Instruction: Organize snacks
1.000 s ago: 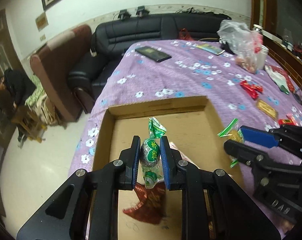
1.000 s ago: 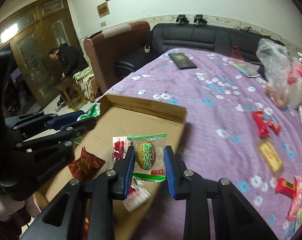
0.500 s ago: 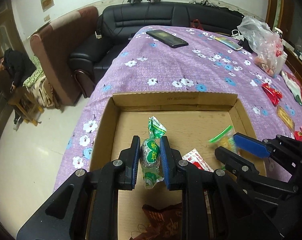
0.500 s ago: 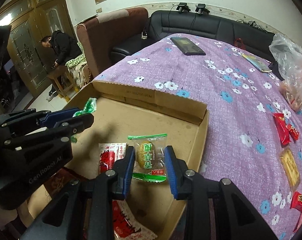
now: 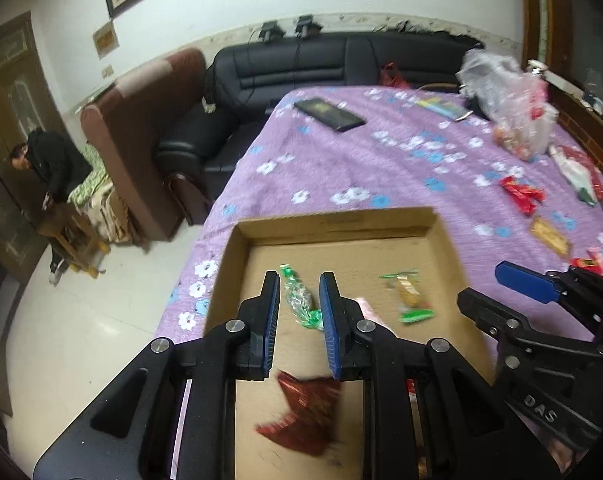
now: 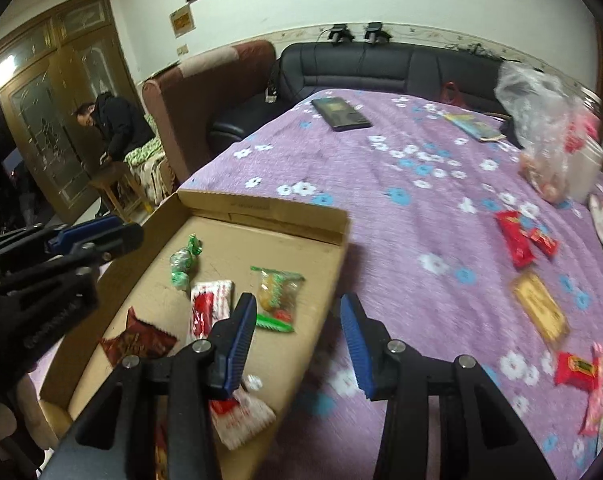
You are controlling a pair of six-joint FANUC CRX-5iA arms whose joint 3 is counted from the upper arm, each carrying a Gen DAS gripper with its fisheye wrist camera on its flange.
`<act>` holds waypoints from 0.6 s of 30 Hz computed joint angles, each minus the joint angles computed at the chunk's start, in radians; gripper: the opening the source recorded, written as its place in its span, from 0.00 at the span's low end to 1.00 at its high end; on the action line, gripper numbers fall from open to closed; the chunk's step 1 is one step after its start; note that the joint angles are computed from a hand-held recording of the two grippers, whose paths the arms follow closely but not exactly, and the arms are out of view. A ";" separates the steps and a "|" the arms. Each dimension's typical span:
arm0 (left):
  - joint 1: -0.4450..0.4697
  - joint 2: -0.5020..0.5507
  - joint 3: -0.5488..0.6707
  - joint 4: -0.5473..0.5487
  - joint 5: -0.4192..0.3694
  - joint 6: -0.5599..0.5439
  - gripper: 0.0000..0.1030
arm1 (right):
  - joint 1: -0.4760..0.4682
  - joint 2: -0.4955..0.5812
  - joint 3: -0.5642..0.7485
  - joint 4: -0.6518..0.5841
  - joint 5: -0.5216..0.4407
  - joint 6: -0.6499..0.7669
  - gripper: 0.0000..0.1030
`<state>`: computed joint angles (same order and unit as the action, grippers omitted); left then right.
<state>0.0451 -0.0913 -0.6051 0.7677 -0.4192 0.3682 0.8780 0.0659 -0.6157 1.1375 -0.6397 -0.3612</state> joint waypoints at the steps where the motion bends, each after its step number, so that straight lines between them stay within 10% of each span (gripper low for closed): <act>1: -0.004 -0.025 -0.018 0.017 -0.007 -0.019 0.19 | 0.010 -0.021 -0.020 0.002 -0.011 -0.019 0.46; 18: -0.178 -0.336 -0.191 0.006 -0.138 0.007 0.28 | 0.318 -0.428 -0.350 -0.147 -0.381 -0.271 0.47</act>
